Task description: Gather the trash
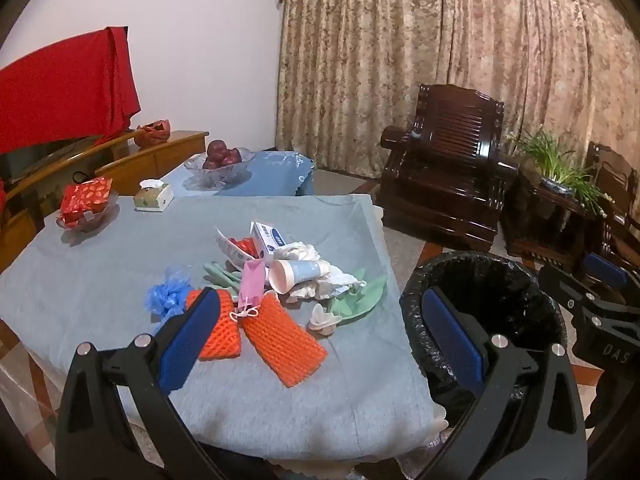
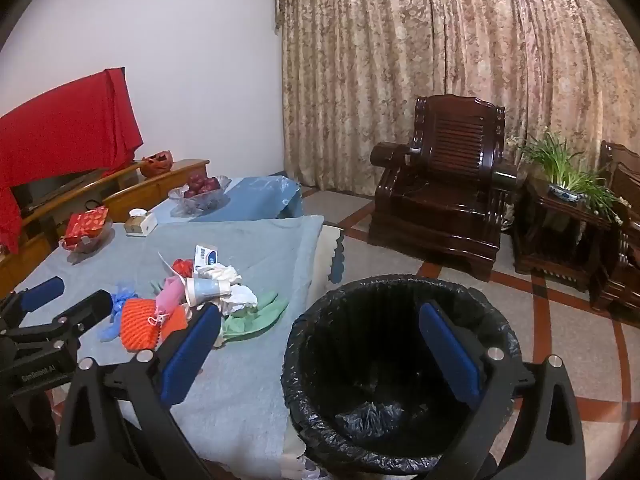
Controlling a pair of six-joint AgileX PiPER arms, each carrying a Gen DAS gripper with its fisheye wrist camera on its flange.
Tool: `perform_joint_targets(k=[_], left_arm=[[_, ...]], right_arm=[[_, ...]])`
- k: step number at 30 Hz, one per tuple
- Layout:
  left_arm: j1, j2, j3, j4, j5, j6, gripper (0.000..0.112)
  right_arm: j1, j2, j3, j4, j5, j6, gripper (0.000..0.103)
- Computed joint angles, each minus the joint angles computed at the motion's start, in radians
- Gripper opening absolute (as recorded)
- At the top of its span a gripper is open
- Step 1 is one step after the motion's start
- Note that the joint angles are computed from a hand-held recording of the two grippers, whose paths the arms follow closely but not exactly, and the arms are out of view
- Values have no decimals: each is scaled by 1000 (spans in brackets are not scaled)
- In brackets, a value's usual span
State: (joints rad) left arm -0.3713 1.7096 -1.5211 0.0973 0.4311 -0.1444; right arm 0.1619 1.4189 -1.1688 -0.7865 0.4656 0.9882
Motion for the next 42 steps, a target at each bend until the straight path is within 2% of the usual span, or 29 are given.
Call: perform_joint_targets(k=[1, 42], left_arm=[[0, -4, 10, 1, -19, 0, 98], [1, -3, 5, 5, -5, 1, 98]], right_arm=[[-1, 1, -3, 12, 3, -11, 97], [-2, 3, -7, 31, 7, -30, 97]])
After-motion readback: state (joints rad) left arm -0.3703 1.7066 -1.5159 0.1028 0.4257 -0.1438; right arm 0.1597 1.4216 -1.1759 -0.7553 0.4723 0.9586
